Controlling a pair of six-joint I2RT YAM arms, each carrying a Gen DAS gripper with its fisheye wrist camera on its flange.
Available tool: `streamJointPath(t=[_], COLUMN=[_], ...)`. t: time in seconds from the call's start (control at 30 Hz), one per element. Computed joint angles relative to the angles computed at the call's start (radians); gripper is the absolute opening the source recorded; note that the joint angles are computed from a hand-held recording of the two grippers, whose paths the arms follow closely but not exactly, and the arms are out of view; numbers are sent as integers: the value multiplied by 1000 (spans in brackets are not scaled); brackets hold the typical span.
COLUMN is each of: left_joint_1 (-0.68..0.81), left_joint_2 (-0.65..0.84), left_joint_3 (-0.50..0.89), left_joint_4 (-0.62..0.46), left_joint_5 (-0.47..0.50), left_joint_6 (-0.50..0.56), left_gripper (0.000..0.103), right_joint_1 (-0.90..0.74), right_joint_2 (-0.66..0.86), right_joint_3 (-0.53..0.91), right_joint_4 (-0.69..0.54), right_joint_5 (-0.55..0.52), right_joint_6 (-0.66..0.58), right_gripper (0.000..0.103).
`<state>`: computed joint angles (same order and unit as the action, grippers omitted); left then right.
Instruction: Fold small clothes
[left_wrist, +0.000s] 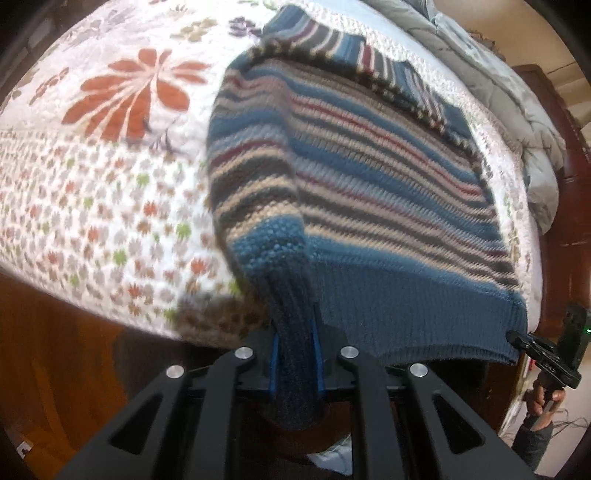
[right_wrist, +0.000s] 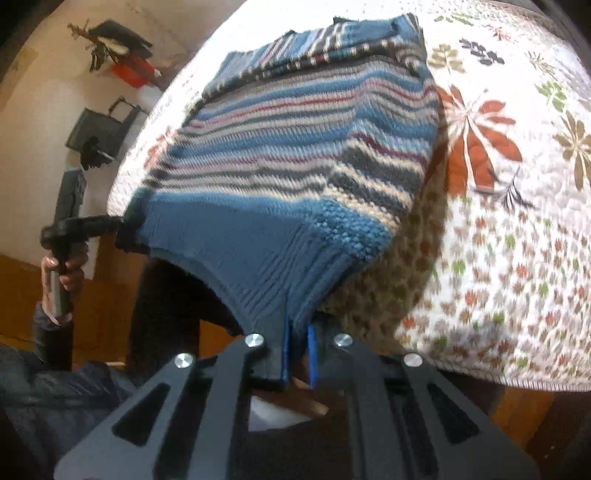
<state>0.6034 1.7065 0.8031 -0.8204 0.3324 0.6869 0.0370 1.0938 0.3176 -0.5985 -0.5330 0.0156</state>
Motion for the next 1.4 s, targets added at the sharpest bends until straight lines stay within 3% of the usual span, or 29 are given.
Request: streamJointPath(t=[0.23,0.6,0.7,0.83,1.2,1.4], left_joint_1=[-78,-220,-287,-331,-413,-478], left_joint_2=[0,138,178,257,527,738], left_joint_3=[151,334,371,470,842,1141], left_joint_4=[-59,64,132,135,69,-54], left_joint_5=[90,157,139,104,62,-36], left_joint_6=[-70,-307,-393,-422,-530,-572], left_gripper=[14,15,15,15,16,16], right_joint_1=[-54,-180,-190,-162,-140,-108], right_joint_2=[177,504,575,656,990,1241], right_joint_3=[165,457,531,622,1047,1391], right_joint_4=[51,181,195,199,75,-96], right_joint_5=[-11,-55,-71,-33,21,98], right_joint_6=[-36,2,24,49,83,91], right_gripper=[7,7,7,7,7,7])
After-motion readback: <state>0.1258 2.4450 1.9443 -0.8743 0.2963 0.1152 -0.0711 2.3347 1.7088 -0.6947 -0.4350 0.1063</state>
